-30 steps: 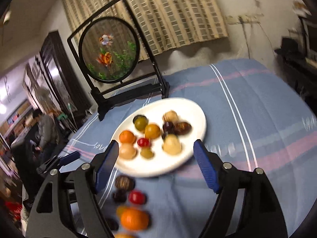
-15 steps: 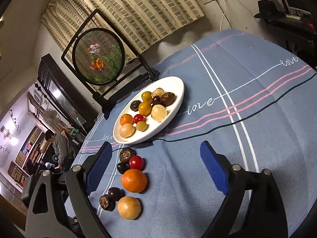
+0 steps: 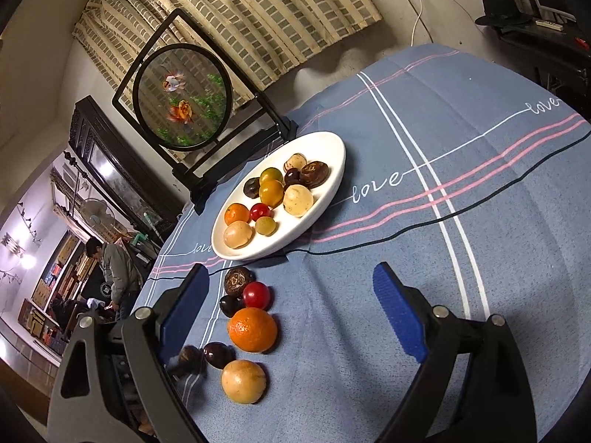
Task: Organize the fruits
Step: 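Move both open tools back to the fruit pile, then grasp another patterned mangosteen with the left tool while the right tool grasps a tan round fruit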
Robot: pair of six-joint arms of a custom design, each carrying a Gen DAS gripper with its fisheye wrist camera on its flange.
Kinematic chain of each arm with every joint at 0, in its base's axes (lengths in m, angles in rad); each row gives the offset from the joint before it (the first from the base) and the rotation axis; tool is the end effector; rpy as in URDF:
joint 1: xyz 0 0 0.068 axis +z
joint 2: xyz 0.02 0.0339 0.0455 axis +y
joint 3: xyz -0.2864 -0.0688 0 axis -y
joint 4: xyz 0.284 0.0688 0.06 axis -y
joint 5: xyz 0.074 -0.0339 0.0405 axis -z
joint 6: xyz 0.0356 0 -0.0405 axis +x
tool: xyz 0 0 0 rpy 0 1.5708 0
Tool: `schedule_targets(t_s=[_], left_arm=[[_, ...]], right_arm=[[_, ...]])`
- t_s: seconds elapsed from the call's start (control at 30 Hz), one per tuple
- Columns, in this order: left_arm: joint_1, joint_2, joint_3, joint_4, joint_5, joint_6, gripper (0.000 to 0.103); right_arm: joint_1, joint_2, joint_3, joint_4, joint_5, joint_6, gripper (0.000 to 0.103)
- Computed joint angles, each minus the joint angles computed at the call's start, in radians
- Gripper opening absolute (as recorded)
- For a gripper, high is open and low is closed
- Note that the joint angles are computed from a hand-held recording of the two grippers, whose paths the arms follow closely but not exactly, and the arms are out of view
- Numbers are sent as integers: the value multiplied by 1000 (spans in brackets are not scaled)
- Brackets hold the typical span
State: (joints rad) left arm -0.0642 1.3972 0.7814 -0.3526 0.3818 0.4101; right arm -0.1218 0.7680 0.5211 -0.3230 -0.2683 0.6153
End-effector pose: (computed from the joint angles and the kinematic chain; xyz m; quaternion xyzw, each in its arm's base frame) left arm 0.2962 -0.0323 0.1923 0.2750 0.8982 -0.1284 0.3181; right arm 0.1949 -0.0144 0.2428 0.2534 0.8342 0.2299 0.4324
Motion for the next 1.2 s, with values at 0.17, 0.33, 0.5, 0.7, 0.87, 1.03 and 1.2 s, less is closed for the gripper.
schedule_targets(t_s=[0.17,0.33,0.5,0.7,0.87,1.03,1.2], left_arm=[[-36,-19,-11,-17,-7,53,92],[-64,-16,-14,-15,-2,74,71],[-96,-3,-9,-58,-8,114,43],[-82,1,-5,-73,15,113,43],[-51,-2,-1,-66,37,88,43],[-48,4,3,-64,31,79,43],[-50,19,13,-73,27,81,43]], right_arm=[[60,14,17,-11,41,-38,91],[139,50,34,-24,89,-73,91],[169,85,46,-32,111,-91,91],[218,89,50,-47,137,-103,91],[456,132,95,-145,352,-163,91],[616,267,147,-194,496,-210,75],[591,342,172,-202,440,-238,57]])
